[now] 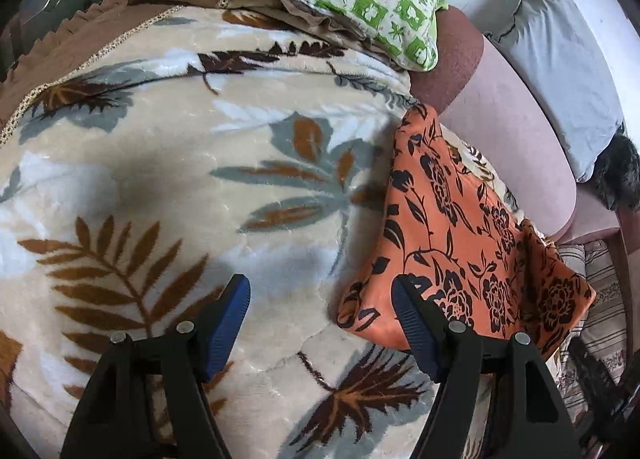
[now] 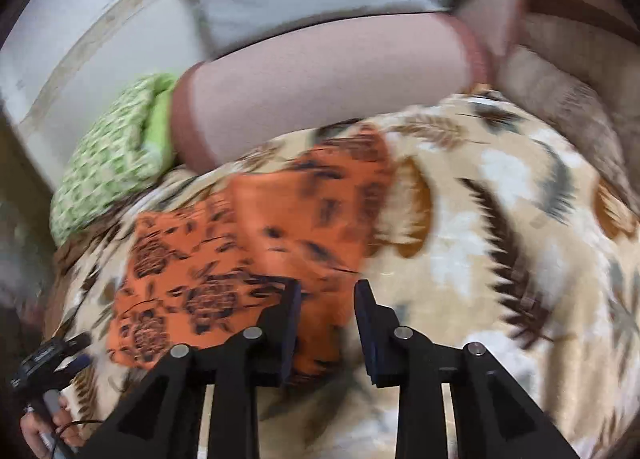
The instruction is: Fold small clothes
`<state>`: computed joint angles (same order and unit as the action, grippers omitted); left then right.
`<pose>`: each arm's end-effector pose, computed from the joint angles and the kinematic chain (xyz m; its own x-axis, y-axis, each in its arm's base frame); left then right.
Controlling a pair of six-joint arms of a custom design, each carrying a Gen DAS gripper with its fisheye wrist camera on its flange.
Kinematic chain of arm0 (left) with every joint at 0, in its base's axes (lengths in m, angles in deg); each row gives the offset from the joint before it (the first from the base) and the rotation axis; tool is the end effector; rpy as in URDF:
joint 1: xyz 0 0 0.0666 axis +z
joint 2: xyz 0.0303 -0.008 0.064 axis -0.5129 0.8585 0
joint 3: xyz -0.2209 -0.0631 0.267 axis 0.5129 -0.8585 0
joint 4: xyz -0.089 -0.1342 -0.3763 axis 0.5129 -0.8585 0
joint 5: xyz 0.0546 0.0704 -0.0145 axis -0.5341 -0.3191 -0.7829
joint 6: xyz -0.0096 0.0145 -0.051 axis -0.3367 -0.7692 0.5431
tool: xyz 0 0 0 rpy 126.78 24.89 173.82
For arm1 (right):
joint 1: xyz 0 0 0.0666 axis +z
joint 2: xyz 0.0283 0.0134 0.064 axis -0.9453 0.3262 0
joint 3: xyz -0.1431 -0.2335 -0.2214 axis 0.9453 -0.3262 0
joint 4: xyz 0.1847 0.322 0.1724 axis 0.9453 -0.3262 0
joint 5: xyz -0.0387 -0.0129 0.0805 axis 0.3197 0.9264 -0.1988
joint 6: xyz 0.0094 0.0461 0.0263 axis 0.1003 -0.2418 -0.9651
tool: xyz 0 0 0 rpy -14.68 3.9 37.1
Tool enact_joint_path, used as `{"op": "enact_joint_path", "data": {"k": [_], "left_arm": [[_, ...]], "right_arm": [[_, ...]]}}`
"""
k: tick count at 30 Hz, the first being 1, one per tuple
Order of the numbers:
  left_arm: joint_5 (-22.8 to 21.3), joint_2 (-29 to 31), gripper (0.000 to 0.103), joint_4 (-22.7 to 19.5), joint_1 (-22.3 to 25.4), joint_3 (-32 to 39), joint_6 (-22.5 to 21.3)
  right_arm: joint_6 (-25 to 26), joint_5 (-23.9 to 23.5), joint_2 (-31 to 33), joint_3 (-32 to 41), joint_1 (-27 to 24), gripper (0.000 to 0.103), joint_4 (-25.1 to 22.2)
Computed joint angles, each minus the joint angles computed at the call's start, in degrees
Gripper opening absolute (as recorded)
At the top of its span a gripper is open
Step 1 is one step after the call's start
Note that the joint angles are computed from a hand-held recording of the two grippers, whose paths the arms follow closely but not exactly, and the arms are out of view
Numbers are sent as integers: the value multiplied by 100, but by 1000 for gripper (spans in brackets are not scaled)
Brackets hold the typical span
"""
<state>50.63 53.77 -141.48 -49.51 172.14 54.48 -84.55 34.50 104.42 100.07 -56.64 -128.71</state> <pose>0.5235 -0.1909 0.4242 -0.9275 0.0465 -0.3709 0.2191 0.8715 -0.4387 0.3064 0.0625 0.5023 -0.4991 0.5940 -0.6310 0.6112 0.7574 0.2295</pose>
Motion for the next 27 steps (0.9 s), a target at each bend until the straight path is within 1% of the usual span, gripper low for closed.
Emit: {"op": "enact_joint_path", "data": {"k": [1,3,4,5,7,9,10,11,12,13,14,15,16,17,18,19,20,21,22,24,25,26,27], "left_arm": [[18,2,74,-28,-1,0,-42],[35,-14,74,-3,4,-11,-81],[22,-14,74,37,2,-11,-65],[11,-28,74,81,10,-22,-41],[29,1,74,106,13,8,0],[59,6,74,100,6,3,-17],[58,8,74,85,-2,3,-50],[45,12,74,65,-17,6,-107],[26,13,74,58,-29,9,-154],[7,11,74,67,-36,6,-181],[-22,5,74,86,-42,-1,-204],[-53,8,74,98,-45,-1,-210],[-69,15,74,104,-46,2,-206],[-74,24,73,115,-47,3,-194],[-64,37,74,131,-54,4,-177],[-56,47,74,138,-64,9,-171],[-35,50,74,153,-80,8,-170],[23,36,74,190,-106,-9,-188],[78,21,74,214,-135,-19,-233],[141,-10,74,266,-211,-37,-357],[142,-26,74,307,-260,-54,-417],[65,-32,74,285,-303,-46,-455],[32,-39,74,289,-358,-56,-510]], "right_arm": [[112,103,103,73,44,37,66],[211,199,259,162,93,72,167],[176,307,278,147,129,73,247],[81,478,378,201,182,73,166],[-79,585,751,480,106,73,-250],[0,526,1032,627,-74,73,-354],[91,516,1296,785,-186,73,-527],[168,511,1431,856,-277,73,-601],[221,502,1502,864,-400,72,-564],[169,506,1418,751,-498,66,-406],[104,378,1179,499,-673,41,-27],[67,48,992,329,-889,27,181],[-37,-216,773,146,-1067,25,343],[-171,-524,381,-173,-1299,21,636],[-253,-751,-2,-480,-1506,20,844],[-333,-896,-284,-700,-1655,20,932],[-491,-1182,-696,-1051,-1917,20,1046],[-694,-1665,-1176,-1508,-2281,20,1221],[-921,-2256,-1672,-2024,-2688,20,1440],[-1335,-3014,-2366,-2801,-3181,20,1703],[-1651,-3461,-2789,-3305,-3408,20,1972],[-1994,-3772,-3167,-3729,-3557,20,2353],[-2296,-3855,-3470,-4014,-3631,19,2676]]}}
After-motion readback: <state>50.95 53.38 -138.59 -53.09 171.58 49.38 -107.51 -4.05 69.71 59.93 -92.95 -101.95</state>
